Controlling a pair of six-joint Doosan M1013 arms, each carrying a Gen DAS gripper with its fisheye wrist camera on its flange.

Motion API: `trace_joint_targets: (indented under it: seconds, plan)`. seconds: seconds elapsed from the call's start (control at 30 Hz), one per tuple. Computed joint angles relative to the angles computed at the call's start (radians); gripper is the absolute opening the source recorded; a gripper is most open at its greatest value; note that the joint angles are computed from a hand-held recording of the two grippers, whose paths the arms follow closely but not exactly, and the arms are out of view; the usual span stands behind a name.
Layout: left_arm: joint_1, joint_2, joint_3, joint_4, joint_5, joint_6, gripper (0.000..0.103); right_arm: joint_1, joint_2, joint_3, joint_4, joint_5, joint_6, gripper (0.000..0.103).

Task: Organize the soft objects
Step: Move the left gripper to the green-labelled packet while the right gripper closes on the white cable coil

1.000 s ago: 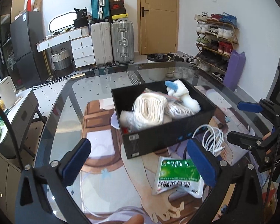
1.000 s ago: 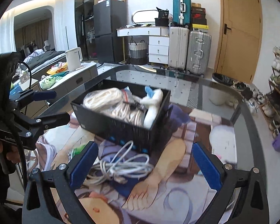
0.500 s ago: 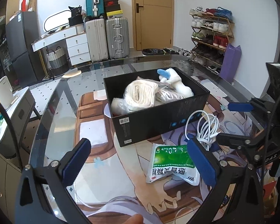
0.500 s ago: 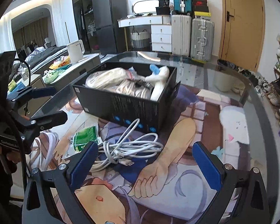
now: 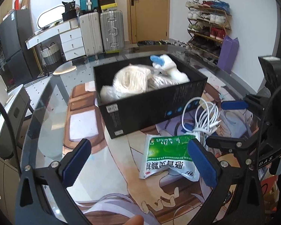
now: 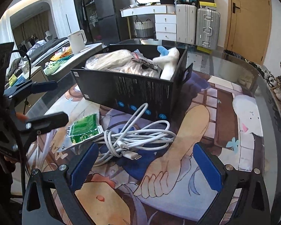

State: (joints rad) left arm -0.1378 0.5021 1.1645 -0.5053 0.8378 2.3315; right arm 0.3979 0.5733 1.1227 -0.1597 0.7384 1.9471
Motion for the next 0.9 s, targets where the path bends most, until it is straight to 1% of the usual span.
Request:
trace_joint_targets:
  seconds: [0.13,0.23,0.47,0.53,0.73,0.8,0.9]
  plan:
    - [-0.004,0.004,-0.002,-0.001,0.034,0.021,0.103,0.002,0.008,-0.01,-0.012,0.024,0.022,0.102]
    - [-0.003,0.01,-0.012,-0.027,0.079,0.039,0.103,-0.003,0.015,-0.016,0.0,0.033,0.036,0.102]
    - [0.001,0.025,-0.029,-0.035,0.129,0.011,0.103,-0.003,0.02,-0.021,0.002,0.04,0.043,0.102]
    - [0.001,0.029,-0.033,-0.028,0.133,-0.009,0.103,-0.003,0.018,-0.019,0.005,0.04,0.043,0.102]
    - [0.01,0.036,-0.044,-0.078,0.196,0.003,0.103,-0.003,0.016,-0.017,0.008,0.041,0.041,0.102]
    - [0.011,0.037,-0.044,-0.084,0.204,0.009,0.103,-0.003,0.016,-0.016,0.009,0.04,0.04,0.102]
    - [0.007,0.039,-0.046,-0.063,0.194,-0.015,0.103,-0.003,0.016,-0.016,0.009,0.041,0.04,0.102]
